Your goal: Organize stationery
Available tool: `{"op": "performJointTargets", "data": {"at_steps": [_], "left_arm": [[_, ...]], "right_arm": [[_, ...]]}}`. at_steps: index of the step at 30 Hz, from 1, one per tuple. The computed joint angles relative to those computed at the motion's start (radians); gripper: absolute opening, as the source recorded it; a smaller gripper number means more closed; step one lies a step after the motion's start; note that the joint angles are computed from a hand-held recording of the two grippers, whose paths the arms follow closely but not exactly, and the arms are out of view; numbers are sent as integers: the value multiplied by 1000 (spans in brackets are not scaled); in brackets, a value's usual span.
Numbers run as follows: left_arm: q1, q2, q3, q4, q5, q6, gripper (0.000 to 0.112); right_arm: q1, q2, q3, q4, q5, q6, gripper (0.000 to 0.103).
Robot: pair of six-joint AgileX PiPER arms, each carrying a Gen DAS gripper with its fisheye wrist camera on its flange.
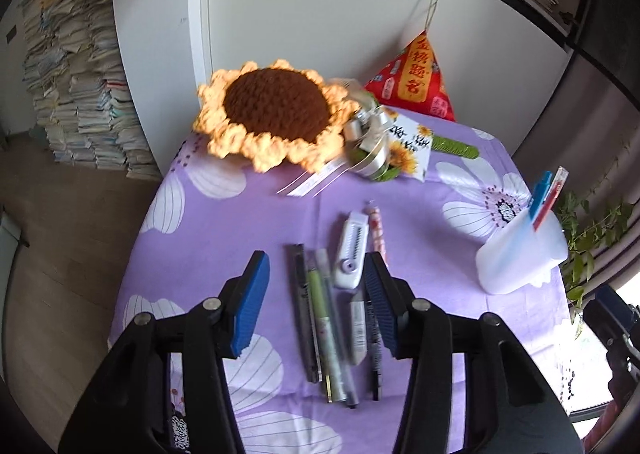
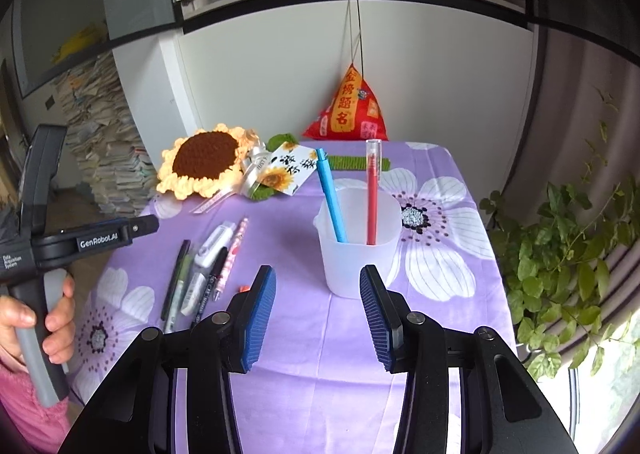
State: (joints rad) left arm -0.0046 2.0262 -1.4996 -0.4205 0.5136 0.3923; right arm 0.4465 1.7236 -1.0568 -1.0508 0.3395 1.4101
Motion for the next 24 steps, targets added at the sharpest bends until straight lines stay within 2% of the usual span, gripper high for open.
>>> {"op": "performJointTargets", "data": {"at_steps": [5,8,14,18,24], "left_arm": [[29,77,-71,13,59,-36,31],[31,138,-140,42,101,-72,31],[4,288,-359,185,218,-233,31],[-16,354,-449,260,268,-298,30],[-10,368,-469,261,272,-294,30]], "right_arm": [[30,38,-65,88,46,-98,45],[50,68,-109,131,67,-154,45],[61,136,-198,262,88,-293,45],[37,232,-335,464,120,-491,45],[48,314,-450,553,158,-600,45]]}}
